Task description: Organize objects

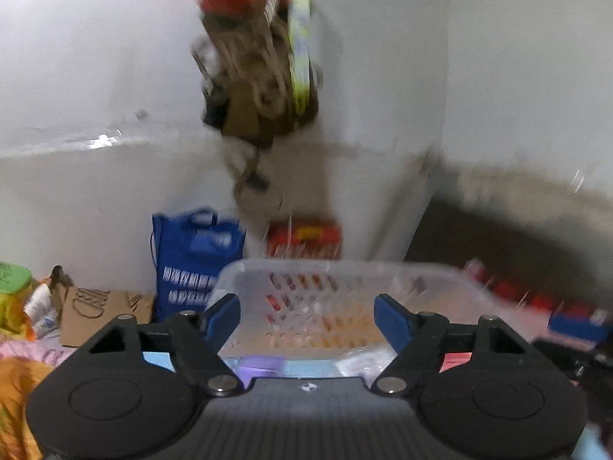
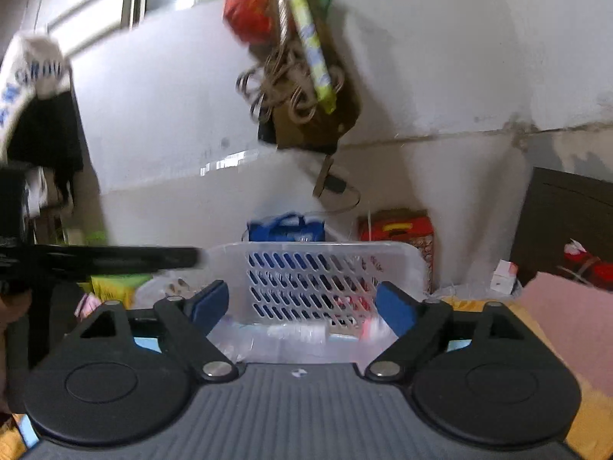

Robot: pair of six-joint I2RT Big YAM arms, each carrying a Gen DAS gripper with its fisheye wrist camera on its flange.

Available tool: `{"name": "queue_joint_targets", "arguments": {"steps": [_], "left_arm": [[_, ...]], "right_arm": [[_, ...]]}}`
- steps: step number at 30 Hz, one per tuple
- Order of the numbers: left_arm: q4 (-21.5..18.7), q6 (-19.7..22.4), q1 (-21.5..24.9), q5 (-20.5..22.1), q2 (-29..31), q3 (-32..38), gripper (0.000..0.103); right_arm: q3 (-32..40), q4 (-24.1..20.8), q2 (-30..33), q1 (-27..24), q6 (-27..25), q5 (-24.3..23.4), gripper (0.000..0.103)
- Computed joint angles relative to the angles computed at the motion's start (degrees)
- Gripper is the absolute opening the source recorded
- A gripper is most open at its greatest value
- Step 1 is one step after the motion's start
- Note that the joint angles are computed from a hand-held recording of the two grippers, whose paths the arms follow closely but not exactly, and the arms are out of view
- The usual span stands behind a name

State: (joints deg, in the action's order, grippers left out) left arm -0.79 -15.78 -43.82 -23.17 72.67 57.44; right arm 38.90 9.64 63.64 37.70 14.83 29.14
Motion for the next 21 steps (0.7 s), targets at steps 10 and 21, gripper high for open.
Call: {"name": "queue_joint_targets", "arguments": {"steps": [10,21], "left_arm": [[9.33,-4.33,-2.45,-6.87,-16.99,-27.15,0.091],[7.45,-6.34,-2.43,-5.69,-12.93,-27.81,0.09]], "right_arm": [[-18.68,-6.56,-7.53,22.45,19.31,29.46,0.047],[-15.43,-7.18,-5.26,15.52,19.89,20.62,0.053]]}}
